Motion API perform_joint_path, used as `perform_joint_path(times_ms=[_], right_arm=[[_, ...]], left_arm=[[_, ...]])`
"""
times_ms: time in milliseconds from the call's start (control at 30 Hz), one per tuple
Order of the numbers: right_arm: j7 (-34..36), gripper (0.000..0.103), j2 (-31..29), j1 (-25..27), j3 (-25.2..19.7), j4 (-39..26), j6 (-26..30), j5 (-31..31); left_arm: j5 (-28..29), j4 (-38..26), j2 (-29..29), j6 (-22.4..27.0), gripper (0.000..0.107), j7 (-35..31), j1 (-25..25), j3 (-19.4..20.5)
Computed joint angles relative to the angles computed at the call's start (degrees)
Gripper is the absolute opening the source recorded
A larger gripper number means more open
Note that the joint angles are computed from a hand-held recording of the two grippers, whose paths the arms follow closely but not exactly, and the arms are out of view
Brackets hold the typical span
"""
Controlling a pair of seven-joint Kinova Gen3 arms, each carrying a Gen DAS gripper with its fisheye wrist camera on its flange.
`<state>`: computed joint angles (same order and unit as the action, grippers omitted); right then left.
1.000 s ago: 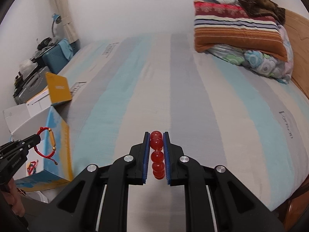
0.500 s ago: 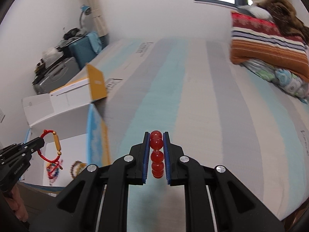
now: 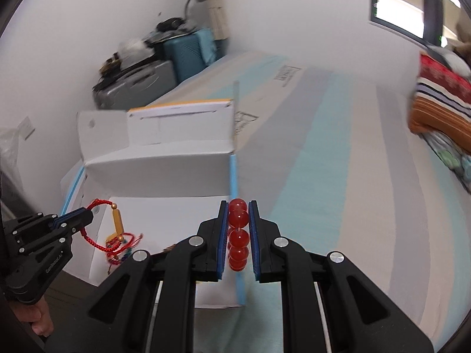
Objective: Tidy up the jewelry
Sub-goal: 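Carry both held bracelets over the white cardboard box, then open both tools to drop the bracelets into the box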
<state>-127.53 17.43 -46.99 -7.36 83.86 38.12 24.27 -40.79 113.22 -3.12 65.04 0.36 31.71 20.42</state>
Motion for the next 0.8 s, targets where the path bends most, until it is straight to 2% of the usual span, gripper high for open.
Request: perform_joint_path(times_ms=[100,167,600,800], right_arm=[[1.88,0.013,2.25,-0.44,-1.03,-2.65,1.40,-1.51],[3.15,0.013,3.72,-0.86,-1.27,-4.14,2.13,-2.66],[7.95,0.013,13.60,-6.28,0.67,-14.27,9.88,-5.65],[9.04,0.013,16.45,-7.01,1.47,-17.23,11.98,-7.01]], left_arm=[[1.60,2.23,-1.45,-1.32,0.004,-0.78,-1.08,-0.88],[3.48,4.23,-2.53,-3.98,0.004,-2.26,-2.52,-1.87],[8.60,12.22,-3.34,-14.54,0.004,-6.87,-9.67,-3.43],[10.42,12.65,-1.34,-15.71,0.004,-9.80,-10.97,-4.44]])
